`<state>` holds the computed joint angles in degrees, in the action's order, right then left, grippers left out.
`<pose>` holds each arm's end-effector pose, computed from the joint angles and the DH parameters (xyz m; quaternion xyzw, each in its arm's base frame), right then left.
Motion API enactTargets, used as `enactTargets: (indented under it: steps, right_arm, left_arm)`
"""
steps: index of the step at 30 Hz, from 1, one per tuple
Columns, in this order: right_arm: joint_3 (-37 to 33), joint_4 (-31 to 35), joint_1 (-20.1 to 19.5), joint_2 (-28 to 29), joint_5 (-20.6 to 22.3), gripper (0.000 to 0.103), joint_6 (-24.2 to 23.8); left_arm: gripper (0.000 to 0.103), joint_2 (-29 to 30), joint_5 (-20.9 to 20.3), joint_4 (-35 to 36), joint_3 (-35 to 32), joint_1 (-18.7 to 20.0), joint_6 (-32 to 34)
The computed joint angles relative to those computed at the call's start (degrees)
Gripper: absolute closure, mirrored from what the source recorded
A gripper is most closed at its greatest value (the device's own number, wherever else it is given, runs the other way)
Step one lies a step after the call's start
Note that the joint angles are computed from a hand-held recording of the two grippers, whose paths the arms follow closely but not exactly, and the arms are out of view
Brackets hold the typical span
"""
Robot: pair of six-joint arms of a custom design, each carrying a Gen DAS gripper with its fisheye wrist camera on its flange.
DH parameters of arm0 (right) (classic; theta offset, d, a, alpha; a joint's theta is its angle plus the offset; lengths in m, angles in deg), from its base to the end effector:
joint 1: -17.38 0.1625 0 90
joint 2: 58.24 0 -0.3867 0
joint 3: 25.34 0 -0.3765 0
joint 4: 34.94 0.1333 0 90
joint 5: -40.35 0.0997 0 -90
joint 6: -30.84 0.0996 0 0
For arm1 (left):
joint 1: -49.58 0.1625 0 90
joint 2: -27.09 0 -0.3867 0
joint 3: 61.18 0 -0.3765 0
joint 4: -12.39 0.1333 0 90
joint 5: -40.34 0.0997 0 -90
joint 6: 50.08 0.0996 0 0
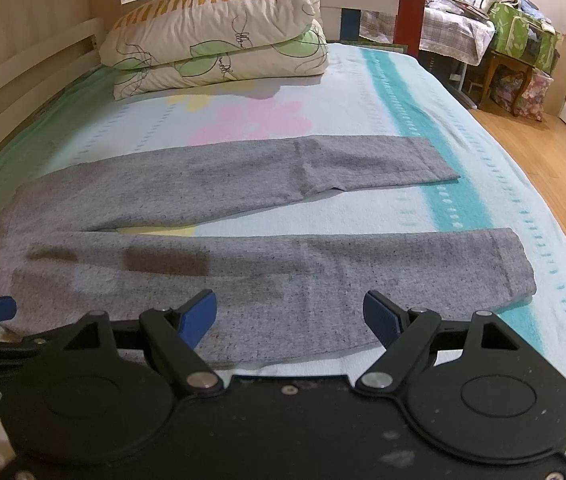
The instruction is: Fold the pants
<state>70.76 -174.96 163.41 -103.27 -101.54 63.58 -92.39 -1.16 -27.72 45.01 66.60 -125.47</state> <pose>0.5353 -0.2944 0.0799 0.1854 -0.8799 0.3001 0.3184 -0.1465 -0.2623 0.4733 0.1107 0.8682 -0.2972 0.3817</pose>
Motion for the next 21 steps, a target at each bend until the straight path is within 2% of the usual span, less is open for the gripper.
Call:
enactTargets:
  steps: [8,14,17,21]
  right_arm:
    - [-0.63,0.30,0.57,0.14,0.93,0.018,0.43]
    - [-1.79,3.99,1.36,0.64,0.42,0.018,1.87]
    - [-2.97,8.44,0.38,1.38,2.71,0.018,3.13]
    - [-3.93,9.63,-2.03,3.27,6.17,0.018,2.23]
  left_arm:
    - [0.027,0.57,-2.83,-0.56,-0.75,-0.25,-0.45]
    - [0.027,1.11,-1.12,1.51,-1.52,-1.62,-1.88]
    - [0.027,1.54,0.82,0.01,-1.10,0.44,-1.03]
    - [0.027,1.77,1.91,-7.94,0.71,5.77,4.67]
